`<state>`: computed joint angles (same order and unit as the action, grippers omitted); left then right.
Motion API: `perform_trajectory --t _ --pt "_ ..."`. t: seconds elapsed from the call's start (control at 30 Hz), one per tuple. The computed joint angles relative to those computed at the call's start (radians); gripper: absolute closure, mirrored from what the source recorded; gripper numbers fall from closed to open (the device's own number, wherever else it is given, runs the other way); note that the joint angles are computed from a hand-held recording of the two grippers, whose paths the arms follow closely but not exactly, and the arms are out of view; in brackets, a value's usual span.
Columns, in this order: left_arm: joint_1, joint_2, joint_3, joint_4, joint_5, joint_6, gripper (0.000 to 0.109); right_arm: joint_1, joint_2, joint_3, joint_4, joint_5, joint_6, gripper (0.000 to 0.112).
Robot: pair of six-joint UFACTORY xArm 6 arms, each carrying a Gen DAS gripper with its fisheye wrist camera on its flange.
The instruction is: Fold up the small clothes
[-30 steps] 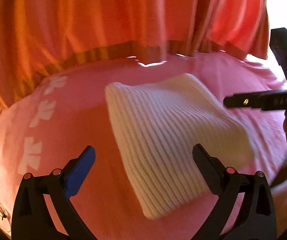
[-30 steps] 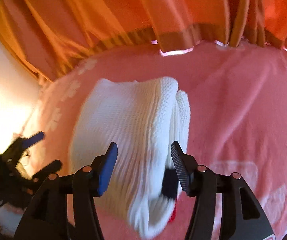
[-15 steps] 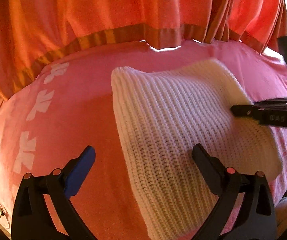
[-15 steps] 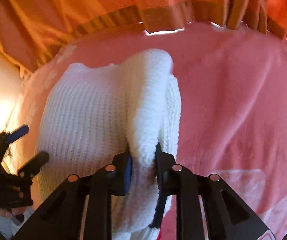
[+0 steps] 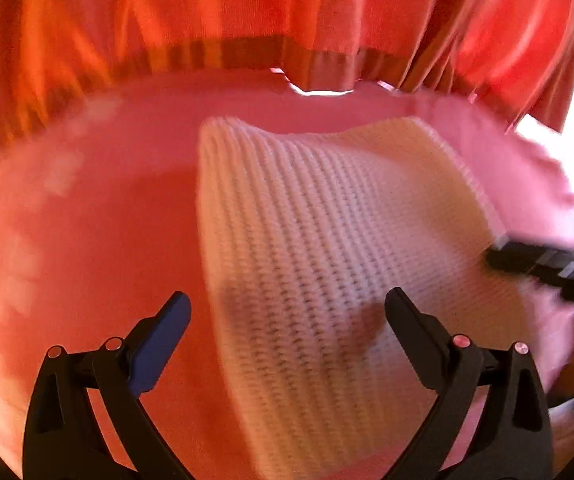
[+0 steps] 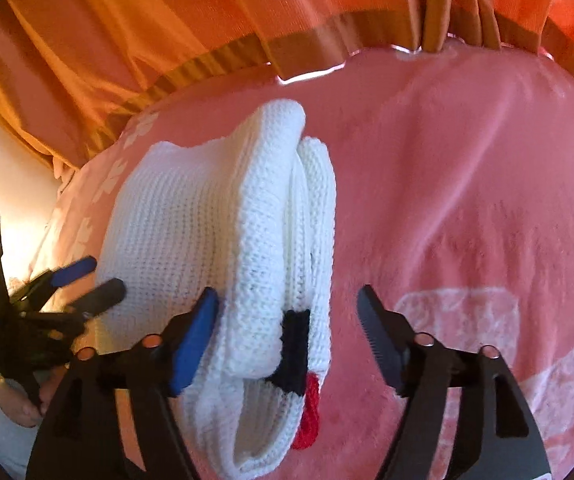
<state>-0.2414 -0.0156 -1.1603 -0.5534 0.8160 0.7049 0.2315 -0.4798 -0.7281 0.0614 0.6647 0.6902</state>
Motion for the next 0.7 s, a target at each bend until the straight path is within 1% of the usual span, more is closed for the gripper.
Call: perform_trajectory --t 0.03,0.07,0.1,0.17,0.2,0.23,0.27,0.3,0.33,0.37,0.4,0.43,0.47,0.5,0.53,0.6,0.67,0.7 --pt "0.021 0.033 -0.040 -0.041 0.061 -0.021 0.013 -0.003 0.005 0.006 0.028 -0.013 -0.013 0.038" --pt "0.037 0.068 -0.077 -0.062 0.109 -0.053 0.013 -0.008 0.018 0.016 0.089 -0.038 -0.045 0.037" --pt "0.053 0.116 -0.125 -0.074 0.161 -0.095 0.013 -0.014 0.036 0.021 0.162 -0.061 -0.090 0.037" --pt "0.077 0.183 -0.184 -0.108 0.227 -0.149 0.013 -0.017 0.058 0.042 0.305 -0.109 -0.175 0.036" --pt "0.094 0.227 -0.223 -0.146 0.283 -0.175 0.012 -0.015 0.083 0.047 0.405 -0.131 -0.236 0.035" --pt "0.101 0.249 -0.241 -0.166 0.309 -0.189 0.012 -0.012 0.094 0.051 0.464 -0.145 -0.271 0.032" --pt "0.104 0.261 -0.246 -0.189 0.316 -0.195 0.011 -0.004 0.106 0.059 0.536 -0.175 -0.308 0.030" --pt "0.100 0.262 -0.243 -0.207 0.306 -0.176 0.012 0.003 0.105 0.069 0.566 -0.204 -0.336 0.029" --pt "0.095 0.262 -0.244 -0.210 0.303 -0.158 0.013 0.004 0.109 0.064 0.554 -0.201 -0.334 0.034" --pt "0.089 0.260 -0.242 -0.210 0.299 -0.142 0.018 0.004 0.113 0.057 0.567 -0.195 -0.357 0.053" --pt "0.080 0.251 -0.234 -0.214 0.293 -0.125 0.024 0.006 0.108 0.055 0.623 -0.192 -0.395 0.058" --pt "0.071 0.240 -0.225 -0.207 0.278 -0.120 0.033 0.007 0.098 0.060 0.637 -0.198 -0.401 0.068" --pt "0.064 0.230 -0.219 -0.202 0.270 -0.112 0.038 0.006 0.089 0.061 0.631 -0.195 -0.402 0.072" --pt "0.058 0.219 -0.220 -0.200 0.273 -0.105 0.047 0.005 0.068 0.066 0.601 -0.193 -0.378 0.073" --pt "0.054 0.208 -0.224 -0.197 0.281 -0.100 0.054 0.003 0.039 0.074 0.567 -0.192 -0.355 0.075" --pt "0.048 0.170 -0.227 -0.225 0.309 -0.055 0.060 -0.002 -0.042 0.096 0.470 -0.185 -0.285 0.075" --pt "0.045 0.135 -0.228 -0.256 0.361 -0.042 0.060 -0.010 -0.122 0.115 0.381 -0.164 -0.207 0.075" --pt "0.036 0.103 -0.219 -0.271 0.375 -0.036 0.060 -0.014 -0.185 0.126 0.297 -0.142 -0.139 0.075"
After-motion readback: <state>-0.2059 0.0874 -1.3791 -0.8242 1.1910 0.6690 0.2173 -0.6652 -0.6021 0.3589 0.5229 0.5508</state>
